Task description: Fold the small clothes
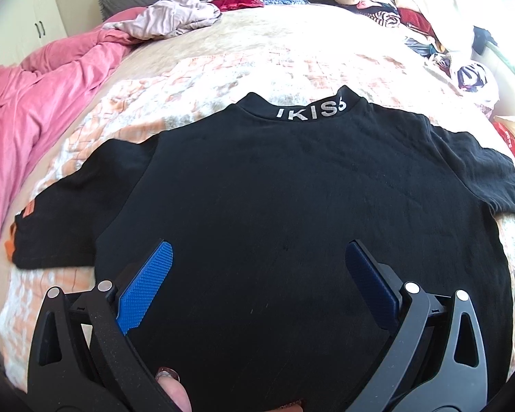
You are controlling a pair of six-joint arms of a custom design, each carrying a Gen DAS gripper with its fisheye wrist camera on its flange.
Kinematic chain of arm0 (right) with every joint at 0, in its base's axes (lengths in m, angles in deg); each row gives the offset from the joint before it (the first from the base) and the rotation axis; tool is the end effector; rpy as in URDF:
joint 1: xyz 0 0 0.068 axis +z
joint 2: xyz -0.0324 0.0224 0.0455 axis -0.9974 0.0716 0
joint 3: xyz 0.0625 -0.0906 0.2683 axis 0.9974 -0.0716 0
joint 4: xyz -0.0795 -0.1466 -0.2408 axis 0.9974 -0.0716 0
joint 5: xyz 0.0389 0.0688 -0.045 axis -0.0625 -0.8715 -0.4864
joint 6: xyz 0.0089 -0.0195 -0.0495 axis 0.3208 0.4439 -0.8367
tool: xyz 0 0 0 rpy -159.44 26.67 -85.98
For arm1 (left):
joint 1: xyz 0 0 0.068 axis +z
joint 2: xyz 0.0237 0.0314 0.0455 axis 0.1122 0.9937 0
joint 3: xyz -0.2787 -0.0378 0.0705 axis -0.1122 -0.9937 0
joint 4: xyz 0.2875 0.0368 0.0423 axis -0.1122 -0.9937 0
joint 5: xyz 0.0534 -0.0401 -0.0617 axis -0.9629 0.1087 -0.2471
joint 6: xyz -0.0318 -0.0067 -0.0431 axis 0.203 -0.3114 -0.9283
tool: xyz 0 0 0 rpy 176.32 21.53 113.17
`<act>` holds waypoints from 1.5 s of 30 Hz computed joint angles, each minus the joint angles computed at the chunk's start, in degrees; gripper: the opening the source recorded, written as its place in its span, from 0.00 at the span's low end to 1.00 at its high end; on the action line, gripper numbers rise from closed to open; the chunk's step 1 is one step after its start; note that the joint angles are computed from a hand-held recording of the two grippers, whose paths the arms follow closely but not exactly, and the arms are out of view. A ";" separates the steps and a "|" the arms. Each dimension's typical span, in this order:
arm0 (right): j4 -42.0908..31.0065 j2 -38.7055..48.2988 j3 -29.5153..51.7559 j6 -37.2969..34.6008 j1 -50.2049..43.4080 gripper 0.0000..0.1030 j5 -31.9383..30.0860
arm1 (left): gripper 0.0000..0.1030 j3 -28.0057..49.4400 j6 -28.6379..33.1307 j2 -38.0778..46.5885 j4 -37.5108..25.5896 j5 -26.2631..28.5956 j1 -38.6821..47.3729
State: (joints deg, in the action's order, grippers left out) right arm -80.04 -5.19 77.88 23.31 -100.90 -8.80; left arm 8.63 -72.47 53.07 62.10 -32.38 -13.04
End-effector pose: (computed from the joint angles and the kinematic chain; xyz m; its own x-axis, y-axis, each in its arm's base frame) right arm 0.1813 -0.0537 0.1005 -0.6986 0.4652 -0.5437 0.5370 0.8430 0.0314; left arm 0.1923 -0.0578 0.1150 -0.8207 0.0280 -0.5707 -0.0260 0.9959 0.0862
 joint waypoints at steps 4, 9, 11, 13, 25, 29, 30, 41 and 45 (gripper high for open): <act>2.28 8.82 4.81 -1.18 -6.83 0.96 -3.27 | 0.92 1.11 0.46 3.99 2.32 0.91 1.13; 4.42 17.18 9.12 -1.29 -15.63 0.96 -8.19 | 0.92 2.21 0.61 8.89 4.62 2.66 3.70; 5.71 19.63 10.36 -1.74 -18.04 0.96 -10.60 | 0.92 2.46 0.80 10.32 5.43 3.20 4.57; 6.53 21.12 11.48 -1.92 -19.53 0.96 -11.80 | 0.92 2.73 1.03 11.43 6.07 3.93 5.27; 16.46 32.81 18.69 -1.86 -29.43 0.96 -26.68 | 0.92 3.09 0.70 12.52 7.53 8.05 9.77; 18.54 33.51 18.82 -0.84 -31.76 0.62 -26.33 | 0.92 3.92 0.32 12.79 7.12 9.50 11.31; 19.62 33.56 18.39 -0.55 -32.71 0.49 -27.12 | 0.92 4.19 0.30 12.70 6.88 9.82 11.68; 23.04 22.72 11.61 -0.28 -31.05 0.10 -36.09 | 0.92 5.40 0.40 10.16 3.53 11.15 11.53; 19.65 11.24 8.48 0.53 -22.11 0.10 -36.16 | 0.92 5.62 -0.26 7.83 1.51 14.35 13.39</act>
